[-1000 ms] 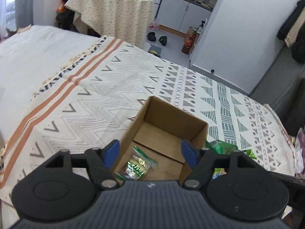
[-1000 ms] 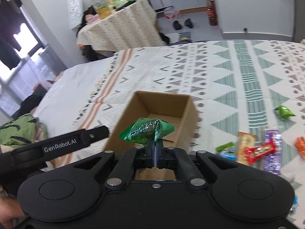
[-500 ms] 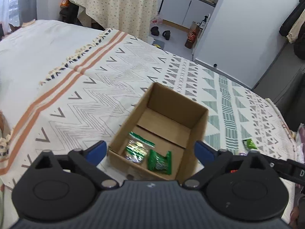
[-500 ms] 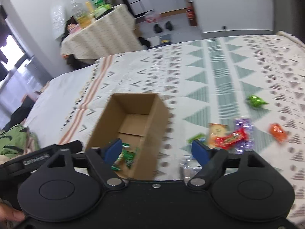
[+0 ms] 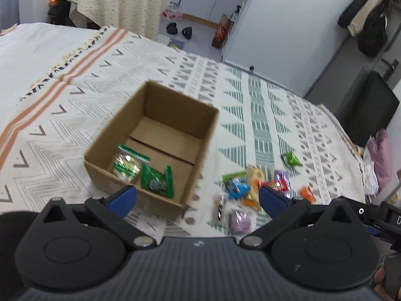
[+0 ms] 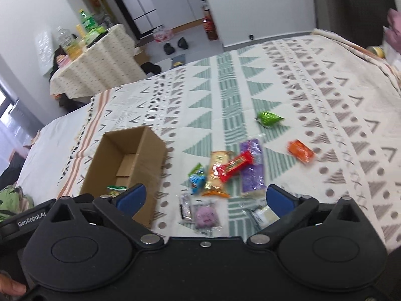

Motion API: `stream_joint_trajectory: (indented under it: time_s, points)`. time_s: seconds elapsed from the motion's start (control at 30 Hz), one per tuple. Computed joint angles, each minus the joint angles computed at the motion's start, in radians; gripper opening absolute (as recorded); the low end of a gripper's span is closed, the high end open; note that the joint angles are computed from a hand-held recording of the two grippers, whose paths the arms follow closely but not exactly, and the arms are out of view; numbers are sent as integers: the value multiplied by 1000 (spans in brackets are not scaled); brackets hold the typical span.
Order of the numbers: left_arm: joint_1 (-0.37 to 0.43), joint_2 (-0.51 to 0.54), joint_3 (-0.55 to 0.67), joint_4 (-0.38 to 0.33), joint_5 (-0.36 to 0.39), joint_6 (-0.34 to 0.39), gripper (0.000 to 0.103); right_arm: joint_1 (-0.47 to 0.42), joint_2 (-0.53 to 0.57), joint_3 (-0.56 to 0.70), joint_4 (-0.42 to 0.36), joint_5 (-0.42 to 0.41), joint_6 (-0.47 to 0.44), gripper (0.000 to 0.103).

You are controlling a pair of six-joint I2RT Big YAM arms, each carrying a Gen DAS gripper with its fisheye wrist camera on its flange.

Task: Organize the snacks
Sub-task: 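Open both grippers over the box to drop the snacks, then grasp the pink round pastry with the left gripper while the right grasps the blue packet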

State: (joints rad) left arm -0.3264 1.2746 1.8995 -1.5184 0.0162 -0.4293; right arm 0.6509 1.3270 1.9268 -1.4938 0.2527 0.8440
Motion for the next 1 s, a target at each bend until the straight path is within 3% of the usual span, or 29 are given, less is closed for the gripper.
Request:
stream_joint_trajectory:
  time_s: [0.3, 0.53, 0.77, 1.0]
  points:
    - [-80, -5, -34, 1, -18, -52, 103, -53, -81, -115, -32, -31, 76, 97]
    - [-120, 0, -63, 32, -23, -86, 99, -109, -124, -193, -48, -74, 141, 81]
    - [-139, 19, -89, 52, 6, -113, 76, -165, -150, -271, -48, -156, 226, 59]
    - [-143, 42, -121, 81, 46, -132, 58, -206, -150, -330, -31, -219, 286, 55]
